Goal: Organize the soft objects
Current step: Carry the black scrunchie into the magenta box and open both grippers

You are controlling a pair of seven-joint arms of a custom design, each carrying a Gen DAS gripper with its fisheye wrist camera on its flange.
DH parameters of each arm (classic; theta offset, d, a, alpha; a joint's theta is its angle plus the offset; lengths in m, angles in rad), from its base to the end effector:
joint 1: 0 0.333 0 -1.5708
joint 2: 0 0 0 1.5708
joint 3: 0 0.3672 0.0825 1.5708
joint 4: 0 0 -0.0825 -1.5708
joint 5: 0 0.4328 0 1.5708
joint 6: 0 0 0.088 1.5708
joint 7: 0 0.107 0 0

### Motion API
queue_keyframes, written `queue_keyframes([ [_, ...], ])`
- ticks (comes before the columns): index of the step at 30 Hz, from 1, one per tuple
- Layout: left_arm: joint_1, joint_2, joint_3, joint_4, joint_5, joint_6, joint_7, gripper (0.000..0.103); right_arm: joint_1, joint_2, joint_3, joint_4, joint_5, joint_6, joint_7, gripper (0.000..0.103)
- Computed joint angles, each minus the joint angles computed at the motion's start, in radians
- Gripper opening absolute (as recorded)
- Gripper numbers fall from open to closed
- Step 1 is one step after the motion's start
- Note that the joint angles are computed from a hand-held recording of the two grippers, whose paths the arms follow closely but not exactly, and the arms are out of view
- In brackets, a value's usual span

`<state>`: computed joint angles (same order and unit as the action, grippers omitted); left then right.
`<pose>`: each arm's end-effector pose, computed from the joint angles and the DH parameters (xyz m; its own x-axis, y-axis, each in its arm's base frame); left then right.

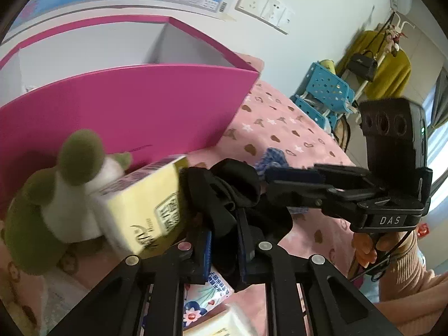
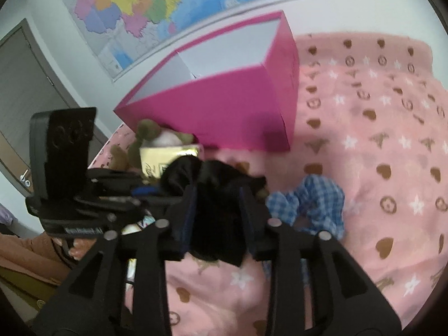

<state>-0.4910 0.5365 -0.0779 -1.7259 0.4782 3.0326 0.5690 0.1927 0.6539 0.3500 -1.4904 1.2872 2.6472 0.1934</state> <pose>0.6413 -0.4395 0.3743 -0.1225 -0.9257 0.3579 -0.7831 -0.1313 -0.6078 0.7393 0.3441 0.3596 0.7573 -0.5369 -0.3719 -0.5507 -0.2188 -0.8055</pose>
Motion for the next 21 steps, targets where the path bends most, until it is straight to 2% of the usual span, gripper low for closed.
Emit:
queue_keyframes([
  [2, 0.020, 0.000, -0.021, -0.008, -0.014, 0.012, 0.011, 0.013, 0.001, 0.005, -0.006, 0.000, -0.010, -0.006, 0.018, 0.037],
  [4, 0.026, -0.002, -0.026, -0.018, -0.023, 0.019, 0.020, 0.013, 0.004, 0.010, -0.010, 0.003, -0.030, -0.013, 0.032, 0.043],
  [9, 0.033, 0.009, -0.038, 0.000, -0.043, -0.001, 0.040, 0.013, 0.024, 0.045, -0.005, 0.047, -0.072, 0.000, 0.040, 0.067],
  [12, -0.001, 0.008, -0.003, 0.008, -0.025, -0.038, 0.024, 0.012, 0.044, 0.082, -0.017, 0.093, -0.138, -0.010, 0.104, 0.067],
  [13, 0.008, 0.007, -0.012, 0.005, -0.027, -0.036, 0.026, 0.012, 0.037, 0.093, -0.008, 0.105, -0.146, -0.019, 0.107, 0.066],
  [14, 0.017, 0.007, -0.020, 0.001, -0.029, -0.031, 0.030, 0.012, 0.030, 0.100, 0.003, 0.111, -0.148, -0.021, 0.103, 0.059],
  [15, 0.028, 0.008, -0.032, -0.001, -0.035, -0.022, 0.036, 0.012, 0.021, 0.107, 0.010, 0.119, -0.153, -0.041, 0.107, 0.044],
  [16, 0.032, 0.010, -0.036, 0.000, -0.038, -0.015, 0.040, 0.012, 0.011, 0.114, 0.016, 0.128, -0.157, -0.067, 0.117, 0.039],
  [18, 0.039, 0.016, -0.045, 0.004, -0.043, -0.005, 0.053, 0.012, -0.007, 0.124, 0.028, 0.138, -0.150, -0.107, 0.120, 0.032],
  [21, 0.025, 0.014, -0.034, 0.006, -0.041, 0.009, 0.057, 0.012, -0.026, 0.108, 0.048, 0.110, -0.106, -0.092, 0.070, 0.027],
])
